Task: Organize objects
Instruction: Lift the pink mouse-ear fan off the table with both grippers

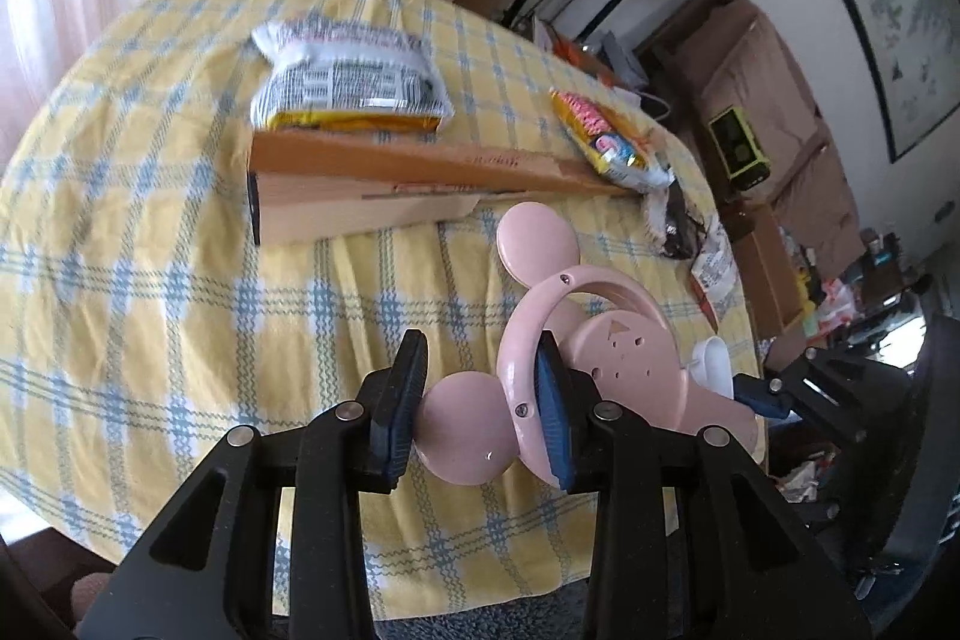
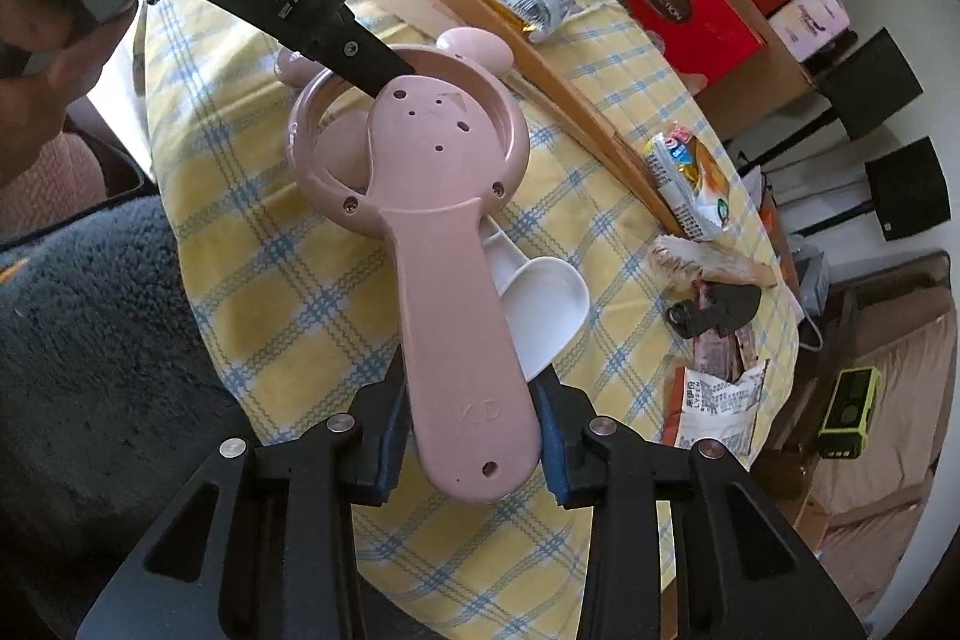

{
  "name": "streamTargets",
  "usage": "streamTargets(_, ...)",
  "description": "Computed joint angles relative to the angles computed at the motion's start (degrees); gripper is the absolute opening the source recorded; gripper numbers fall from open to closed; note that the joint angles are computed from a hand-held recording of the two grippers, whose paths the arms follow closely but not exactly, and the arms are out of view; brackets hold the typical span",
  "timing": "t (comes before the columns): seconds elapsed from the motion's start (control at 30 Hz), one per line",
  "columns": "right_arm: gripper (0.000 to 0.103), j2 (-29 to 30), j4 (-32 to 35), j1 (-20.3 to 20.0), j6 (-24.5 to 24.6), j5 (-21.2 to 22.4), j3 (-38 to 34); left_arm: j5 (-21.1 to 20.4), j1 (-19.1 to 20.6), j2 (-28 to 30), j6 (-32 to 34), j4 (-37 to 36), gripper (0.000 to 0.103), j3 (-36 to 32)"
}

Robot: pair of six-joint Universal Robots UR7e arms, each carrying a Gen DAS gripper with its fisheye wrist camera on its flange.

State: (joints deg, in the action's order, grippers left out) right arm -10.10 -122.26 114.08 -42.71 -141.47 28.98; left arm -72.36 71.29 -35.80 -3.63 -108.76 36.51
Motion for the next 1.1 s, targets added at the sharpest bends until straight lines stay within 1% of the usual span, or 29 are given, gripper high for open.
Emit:
streamTargets(0.2, 0.036, -0.8, -3.5, 0.3, 0.2, -0.5, 1.4, 2.1, -1.5, -2.2, 1.6, -4.5, 0.033, 3.9)
streamTargets(0.37, 0.037, -2.1, -7.2, 0.8, -0.1, -1.7, 3.5, 2.4, -3.0, -3.8, 3.3, -7.8, 0.033, 6.6)
streamTargets(0.43, 0.037, -3.0, -9.6, 1.1, -0.9, -2.2, 5.1, 2.2, -3.5, -4.7, 3.9, -9.3, 0.033, 7.9)
streamTargets(0.53, 0.037, -4.6, -15.1, 1.8, -2.5, -3.9, 8.6, 2.4, -4.5, -5.5, 4.4, -10.5, 0.033, 9.0)
streamTargets(0.6, 0.037, -5.8, -17.7, 2.1, -2.3, -4.2, 11.1, 3.0, -5.2, -6.1, 5.1, -11.4, 0.033, 10.2)
streamTargets(0.67, 0.037, -7.7, -19.7, 2.2, -0.4, -3.9, 14.4, 3.8, -6.0, -6.6, 6.1, -11.7, 0.033, 11.0)
streamTargets(0.8, 0.037, -10.6, -25.1, 2.6, 3.4, -4.0, 21.0, 3.6, -6.8, -7.8, 8.4, -11.5, 0.033, 12.8)
streamTargets(0.83, 0.037, -11.4, -25.9, 2.7, 5.0, -3.8, 22.7, 3.8, -7.0, -8.0, 8.7, -11.4, 0.033, 13.1)
streamTargets(0.97, 0.037, -13.6, -29.6, 3.3, 8.6, -2.9, 27.8, 5.3, -8.1, -9.5, 9.4, -11.4, 0.033, 15.4)
streamTargets(1.1, 0.037, -15.8, -33.7, 3.7, 10.7, -2.2, 32.3, 5.8, -9.6, -11.5, 10.7, -14.3, 0.034, 19.3)
